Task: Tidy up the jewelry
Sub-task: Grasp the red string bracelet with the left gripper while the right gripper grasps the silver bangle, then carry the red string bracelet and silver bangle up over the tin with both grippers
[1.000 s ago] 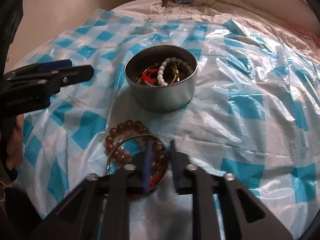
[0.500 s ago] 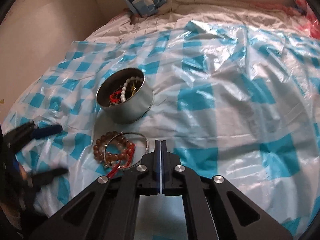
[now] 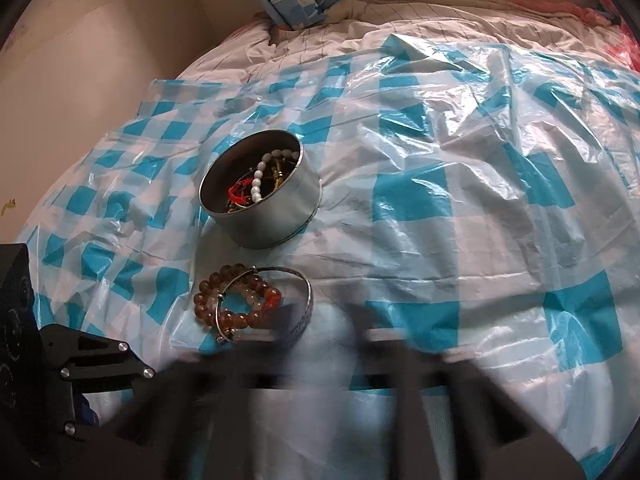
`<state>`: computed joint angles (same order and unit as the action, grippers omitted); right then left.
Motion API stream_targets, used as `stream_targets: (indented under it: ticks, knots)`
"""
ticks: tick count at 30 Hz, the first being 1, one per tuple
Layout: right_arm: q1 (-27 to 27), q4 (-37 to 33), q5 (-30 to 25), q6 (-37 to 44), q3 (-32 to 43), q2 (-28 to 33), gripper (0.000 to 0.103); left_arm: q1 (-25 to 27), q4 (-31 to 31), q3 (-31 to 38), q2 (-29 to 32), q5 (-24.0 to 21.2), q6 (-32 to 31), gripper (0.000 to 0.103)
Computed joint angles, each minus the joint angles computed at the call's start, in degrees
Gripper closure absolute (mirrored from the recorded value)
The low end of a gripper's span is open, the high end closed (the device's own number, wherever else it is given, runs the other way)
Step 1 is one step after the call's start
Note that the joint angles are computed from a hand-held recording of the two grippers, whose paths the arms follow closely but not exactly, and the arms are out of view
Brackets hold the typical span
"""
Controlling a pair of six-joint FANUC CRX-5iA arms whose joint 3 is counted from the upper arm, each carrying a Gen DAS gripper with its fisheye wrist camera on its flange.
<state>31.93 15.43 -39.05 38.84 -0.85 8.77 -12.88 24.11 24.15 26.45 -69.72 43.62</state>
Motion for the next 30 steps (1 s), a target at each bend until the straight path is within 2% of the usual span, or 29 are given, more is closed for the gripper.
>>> stream_targets:
  ticks: [4, 10, 14, 17, 19, 21, 22, 25, 30]
  knots:
    - [0.6, 1.5, -1.3, 1.0, 0.9, 1.0, 0.041, 2.5, 5.4, -1.6, -1.0, 0.5, -0.8, 0.095]
    - [0.6, 3.9, -1.6, -1.9, 0.0, 1.2, 0.041, 6.3, 10.9, -2.2, -1.3, 3.9, 2.7, 0.095]
    - [0.9, 2.5, -3.1, 1.4, 1.5, 2.1, 0.042, 7.9, 16.0, -3.5, -1.6, 6.1, 3.4, 0.095]
    - [1.4, -0.1, -5.9, 6.2, 4.1, 3.8, 0.056, 8.3, 17.6, -4.5, -2.2, 8.2, 4.0, 0.095]
    - [2.0, -0.9, -9.2, 8.9, 6.3, 5.4, 0.077, 8.5, 17.4, -4.2, -2.0, 9.0, 5.5, 0.095]
    - [3.3, 2.3, -11.8, 8.6, 6.6, 6.3, 0.085, 8.6, 17.0, -3.3, -1.5, 8.9, 6.7, 0.095]
    - [3.5, 2.1, -11.9, 8.6, 6.4, 6.0, 0.093, 8.7, 17.0, -3.2, -1.4, 8.8, 7.1, 0.095]
    - [3.8, 3.5, -12.4, 6.0, 4.6, 4.6, 0.098, 8.4, 16.4, -2.4, -0.9, 8.8, 7.7, 0.095]
    - [3.1, 3.6, -12.0, 4.1, 3.9, 4.2, 0.097, 7.7, 16.4, -1.9, -0.2, 8.1, 7.2, 0.094]
